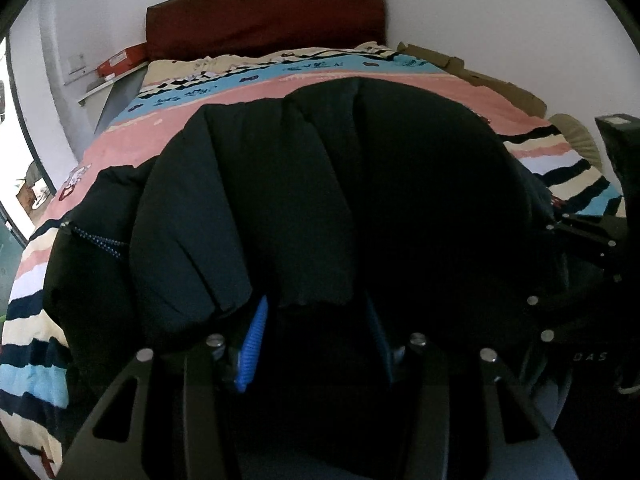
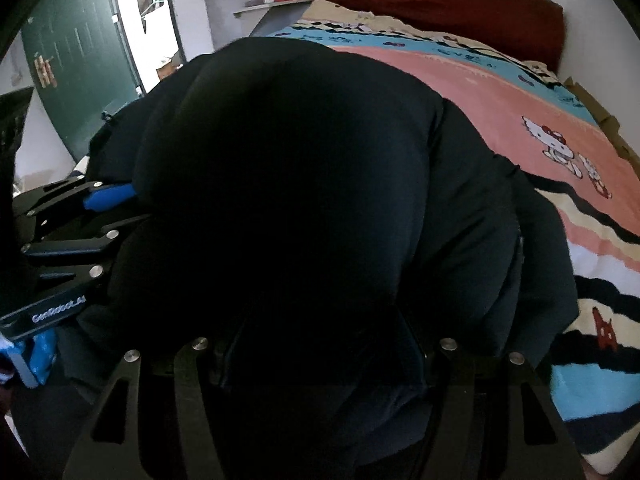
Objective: Fold large clothes
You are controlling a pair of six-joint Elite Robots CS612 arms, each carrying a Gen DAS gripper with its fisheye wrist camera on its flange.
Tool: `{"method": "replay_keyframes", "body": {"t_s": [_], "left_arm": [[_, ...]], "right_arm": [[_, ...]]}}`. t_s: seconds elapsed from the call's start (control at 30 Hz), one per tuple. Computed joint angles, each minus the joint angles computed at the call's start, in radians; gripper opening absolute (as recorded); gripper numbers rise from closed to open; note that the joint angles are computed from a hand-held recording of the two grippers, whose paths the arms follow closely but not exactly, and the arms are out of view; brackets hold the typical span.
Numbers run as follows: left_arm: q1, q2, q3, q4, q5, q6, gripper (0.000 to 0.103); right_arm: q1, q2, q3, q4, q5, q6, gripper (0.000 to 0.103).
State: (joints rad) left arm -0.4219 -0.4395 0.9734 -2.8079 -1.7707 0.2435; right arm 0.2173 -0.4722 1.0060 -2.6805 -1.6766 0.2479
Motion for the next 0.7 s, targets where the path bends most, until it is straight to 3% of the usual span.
{"method": "replay_keyframes", "body": {"t_s": [0.2, 0.37, 0.7], "left_arm": [[-0.01, -0.041, 0.06, -0.031, 0.06, 0.007, 0.045], [-0.02, -0.09, 0.162, -0.123, 0.115, 0.035, 0.045], [-0.023, -0.077, 0.165, -0.162, 0.14, 0.029, 0.045]], "right_arm": [[0.005, -0.017, 0.002, 0.041, -0.008, 0.019, 0.062], [0.016, -0.065, 0.085, -0.039, 0.003, 0.01, 0.062], [0.012, -0.043, 0.076, -0.05, 0.009, 0.008, 0.063]]}}
